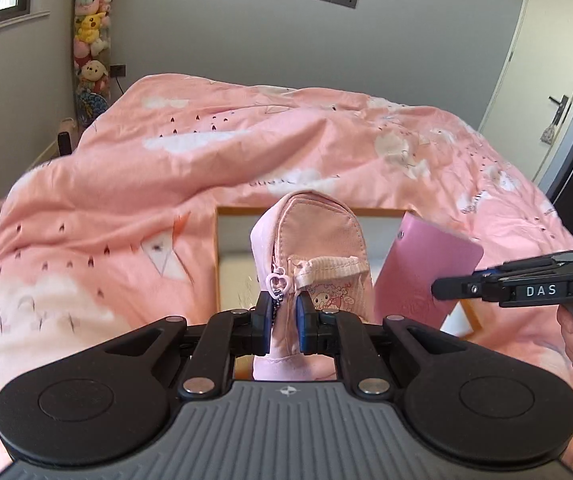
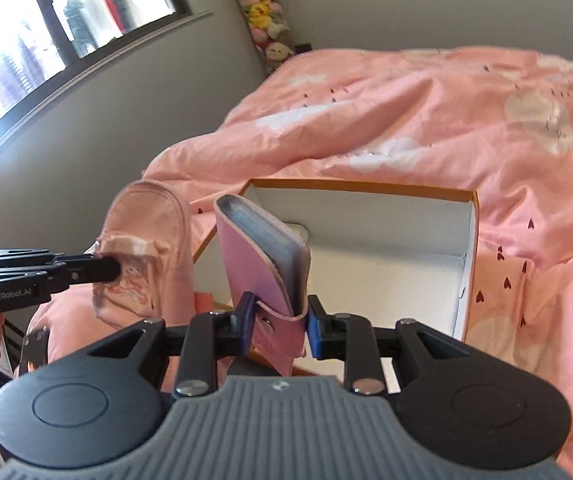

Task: Organize objects
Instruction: 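Carry the pink backpack and pink wallet over the orange box with both tools, then drop the pink wallet into the box by opening the right tool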

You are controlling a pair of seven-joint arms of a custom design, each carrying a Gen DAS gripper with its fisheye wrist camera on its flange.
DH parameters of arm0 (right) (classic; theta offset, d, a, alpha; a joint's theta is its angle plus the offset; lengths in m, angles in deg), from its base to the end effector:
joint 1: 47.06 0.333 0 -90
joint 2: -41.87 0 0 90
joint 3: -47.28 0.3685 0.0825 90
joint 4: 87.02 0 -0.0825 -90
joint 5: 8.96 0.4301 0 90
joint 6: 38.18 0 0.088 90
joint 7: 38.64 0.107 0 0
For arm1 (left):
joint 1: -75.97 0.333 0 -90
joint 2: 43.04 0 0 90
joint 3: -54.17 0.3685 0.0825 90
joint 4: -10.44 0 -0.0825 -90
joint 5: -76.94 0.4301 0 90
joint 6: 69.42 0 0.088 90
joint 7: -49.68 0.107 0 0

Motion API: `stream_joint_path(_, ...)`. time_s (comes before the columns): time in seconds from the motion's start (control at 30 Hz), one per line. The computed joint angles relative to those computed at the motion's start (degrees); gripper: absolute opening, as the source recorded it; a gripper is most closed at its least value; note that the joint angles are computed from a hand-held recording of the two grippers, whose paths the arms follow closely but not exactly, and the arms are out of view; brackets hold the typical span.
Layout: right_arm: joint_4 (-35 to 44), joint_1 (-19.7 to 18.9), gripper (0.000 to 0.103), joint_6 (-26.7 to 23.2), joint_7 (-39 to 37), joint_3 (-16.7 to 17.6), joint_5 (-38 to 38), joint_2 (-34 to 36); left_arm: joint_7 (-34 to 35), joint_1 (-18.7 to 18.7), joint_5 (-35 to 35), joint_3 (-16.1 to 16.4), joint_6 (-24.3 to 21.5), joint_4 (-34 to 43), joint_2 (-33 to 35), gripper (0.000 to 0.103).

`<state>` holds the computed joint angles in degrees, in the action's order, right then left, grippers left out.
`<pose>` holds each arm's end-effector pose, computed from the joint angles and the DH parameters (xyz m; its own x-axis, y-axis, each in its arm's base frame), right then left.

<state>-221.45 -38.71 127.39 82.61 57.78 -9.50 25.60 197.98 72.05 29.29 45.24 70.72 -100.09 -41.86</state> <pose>0.5021 0.1807 0.5692 -0.0535 -0.9429 -0.3289 -0.7049 0.2689 -0.6563 0.6323 -0.1442 0.5655 -0.6985 -0.6983 0.1563 -0.5690 0.4096 -0.7131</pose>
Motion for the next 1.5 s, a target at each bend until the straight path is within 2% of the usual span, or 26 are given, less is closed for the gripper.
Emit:
stream_joint_path(0.13, 5.7, 2.7, 0.028, -4.4, -5.0, -4.9, 7.1, 6.6, -3.3, -0.6, 6.0, -1.4, 0.5, 5.5, 5.7, 0.014)
stream_joint_path(0.3, 14.0, 4.0, 0.028, -10.6, -13.8, -8.4, 19.0, 16.2, -9.3, -0.4, 15.1, -3.6, 0.4, 11.2, 11.9, 0.014)
stream_joint_path(0.43, 19.9, 2.9, 0.028, -14.3, -17.4, -8.7, 25.3, 22.6, -13.0, -0.2, 21.2, -5.0, 0.2, 14.3, 15.2, 0.014)
stream_joint_path(0.53, 23.5, 2.0, 0.028, -16.9, -18.8, -8.7, 26.9, 26.3, -16.0, -0.5, 25.7, -5.6, 0.8, 15.5, 16.7, 0.014)
stream_joint_path(0.7, 28.2, -0.1, 0.028, -19.9, -23.0, -7.7, 32.3, 30.7, -18.4, -0.3, 29.8, -6.8, 2.1, 16.7, 18.4, 0.014)
stream_joint_path(0.83, 31.7, 0.6, 0.027, -21.0, -20.9, -8.5, 29.9, 33.9, -19.8, 0.5, 30.1, -7.7, 1.9, 17.8, 19.4, 0.014)
stream_joint_path(0.93, 32.6, -0.3, 0.027, -20.1, -22.3, -7.5, 32.5, 35.2, -20.3, 0.8, 30.4, -8.0, 1.5, 18.3, 19.8, 0.014)
stream_joint_path(1.0, 33.6, 0.1, 0.029, -20.0, -22.3, -7.7, 31.5, 36.1, -20.8, 0.9, 30.6, -8.1, 1.2, 18.6, 20.1, 0.014)
stream_joint_path(1.1, 34.6, 2.7, 0.035, -20.9, -18.9, -10.0, 23.3, 36.7, -21.4, 1.1, 30.7, -8.3, 1.0, 18.8, 20.4, 0.014)
stream_joint_path(1.13, 34.6, 3.3, 0.039, -21.1, -18.5, -10.4, 20.9, 36.8, -21.5, 1.2, 30.6, -8.3, 0.9, 18.8, 20.5, 0.014)
stream_joint_path(1.2, 34.4, 3.5, 0.040, -21.2, -18.8, -10.4, 18.6, 36.6, -21.4, 1.4, 30.1, -8.6, 1.0, 18.7, 20.5, 0.014)
stream_joint_path(1.33, 32.5, 2.8, 0.043, -20.8, -23.7, -9.4, 17.2, 34.7, -21.0, 2.1, 28.7, -9.1, 0.7, 19.0, 20.7, 0.014)
stream_joint_path(1.5, 31.4, 1.7, 0.048, -26.3, -35.4, -7.8, 17.8, 32.6, -21.4, 2.2, 27.5, -9.2, -0.6, 20.2, 21.5, 0.014)
